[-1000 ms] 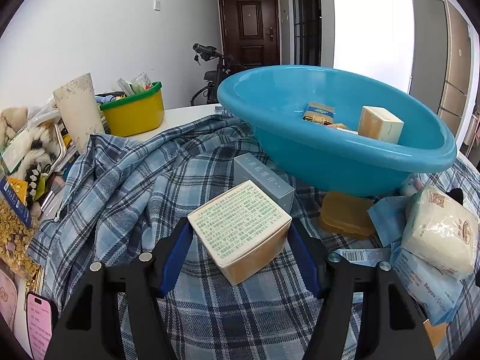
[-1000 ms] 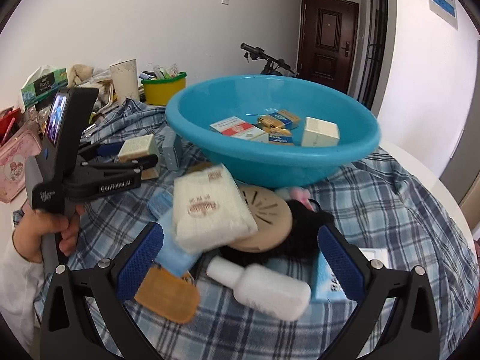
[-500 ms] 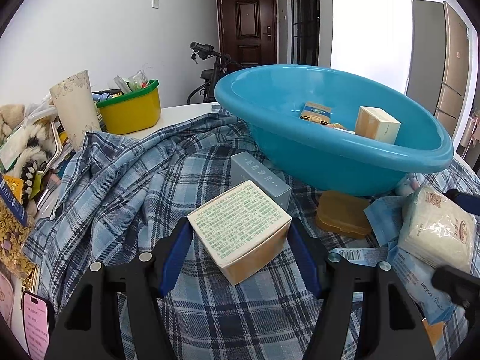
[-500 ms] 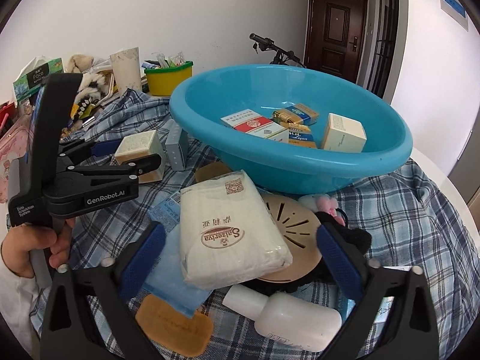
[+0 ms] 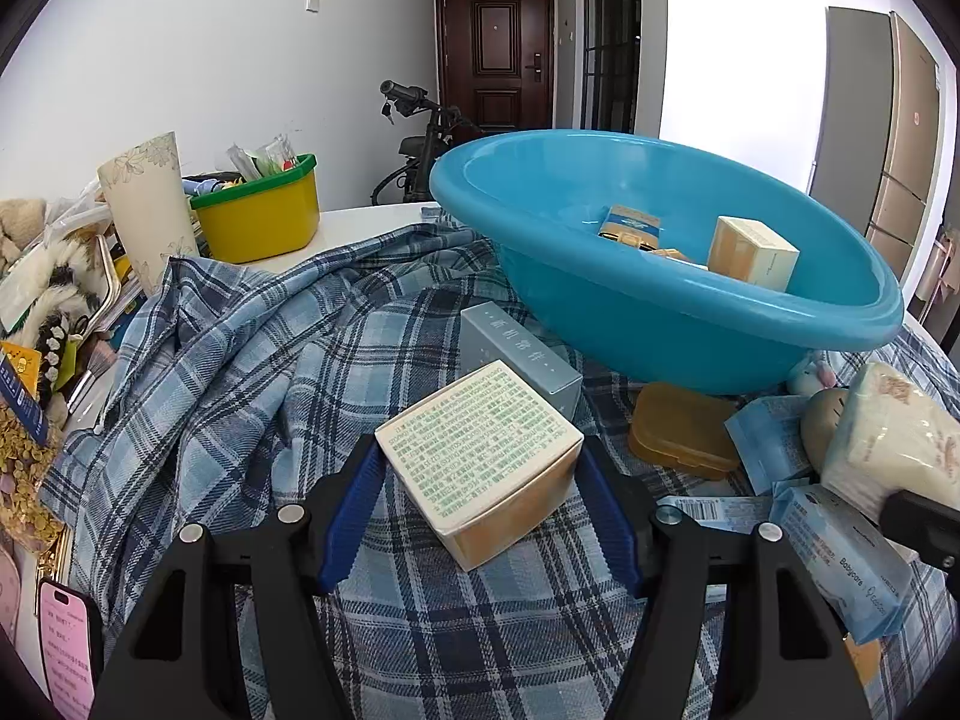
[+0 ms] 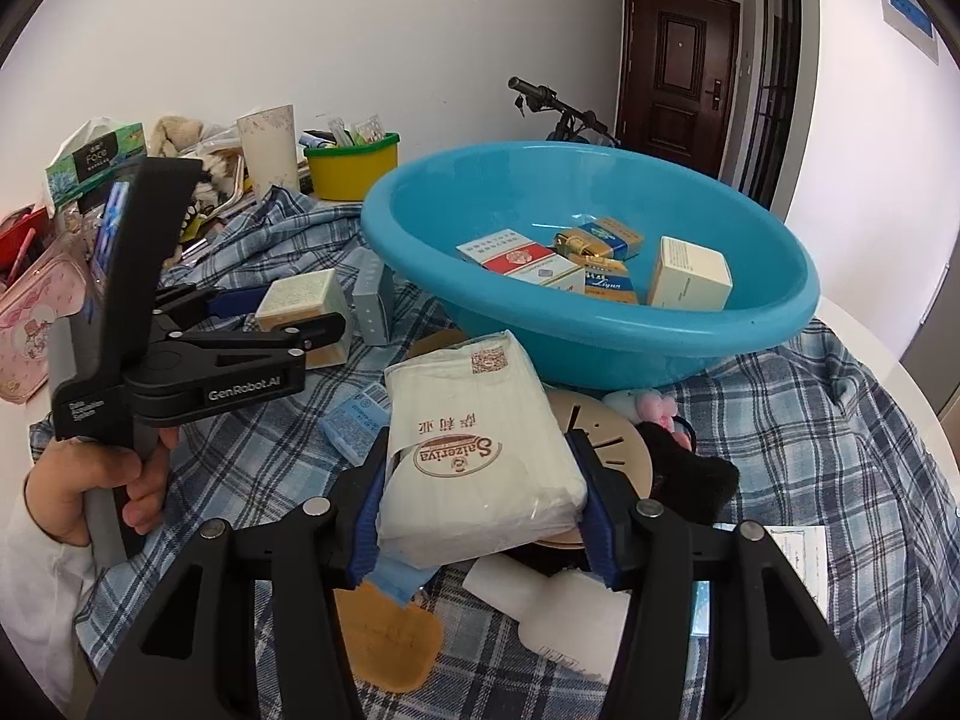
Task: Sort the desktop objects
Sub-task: 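Grasp the white tissue pack with the right gripper while the left gripper holds the soap box, then carry the tissue pack into the turquoise basin with the right gripper while the left carries the soap box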
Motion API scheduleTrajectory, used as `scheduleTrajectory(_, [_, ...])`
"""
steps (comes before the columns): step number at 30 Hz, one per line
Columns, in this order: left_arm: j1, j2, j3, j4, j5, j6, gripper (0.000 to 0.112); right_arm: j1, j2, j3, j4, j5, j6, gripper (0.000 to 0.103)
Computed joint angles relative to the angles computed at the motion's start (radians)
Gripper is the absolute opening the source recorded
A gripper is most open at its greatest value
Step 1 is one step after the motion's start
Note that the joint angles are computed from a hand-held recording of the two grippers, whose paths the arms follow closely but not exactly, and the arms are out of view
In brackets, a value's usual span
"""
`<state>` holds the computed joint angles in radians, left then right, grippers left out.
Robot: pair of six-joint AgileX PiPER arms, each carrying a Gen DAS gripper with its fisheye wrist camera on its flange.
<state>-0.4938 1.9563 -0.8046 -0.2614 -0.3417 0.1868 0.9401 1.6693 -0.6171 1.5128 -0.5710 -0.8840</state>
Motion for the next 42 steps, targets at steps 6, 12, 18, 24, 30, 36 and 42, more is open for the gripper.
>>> scheduleTrajectory(6, [-0.007,-0.001,0.004,-0.005,-0.001,-0.005,0.068,0.044,-0.049,0.015,0.011,-0.003,-0.006,0.053])
scheduleTrajectory(12, [-0.006,-0.003,0.006,-0.001,-0.003,-0.01,0.068,0.06,-0.111,0.01,0.041,-0.019,-0.071,0.053])
scheduleTrajectory(18, [-0.011,-0.004,0.011,0.007,-0.012,-0.015,0.068,0.039,-0.153,-0.007,0.042,-0.032,-0.138,0.053])
scheduleTrajectory(24, [-0.017,-0.006,0.013,-0.025,-0.012,0.009,0.068,-0.046,-0.184,-0.052,0.055,-0.034,-0.247,0.053])
scheduleTrajectory(30, [-0.021,-0.01,0.014,-0.035,-0.013,0.023,0.068,-0.213,-0.177,-0.109,-0.003,0.053,-0.304,0.053])
scheduleTrajectory(36, [-0.027,-0.017,0.013,-0.058,-0.008,0.043,0.068,-0.352,-0.16,-0.137,-0.142,0.108,-0.227,0.053])
scheduleTrajectory(42, [-0.014,-0.017,0.01,-0.025,-0.002,0.016,0.068,-0.455,-0.092,-0.12,-0.429,0.15,0.066,0.053])
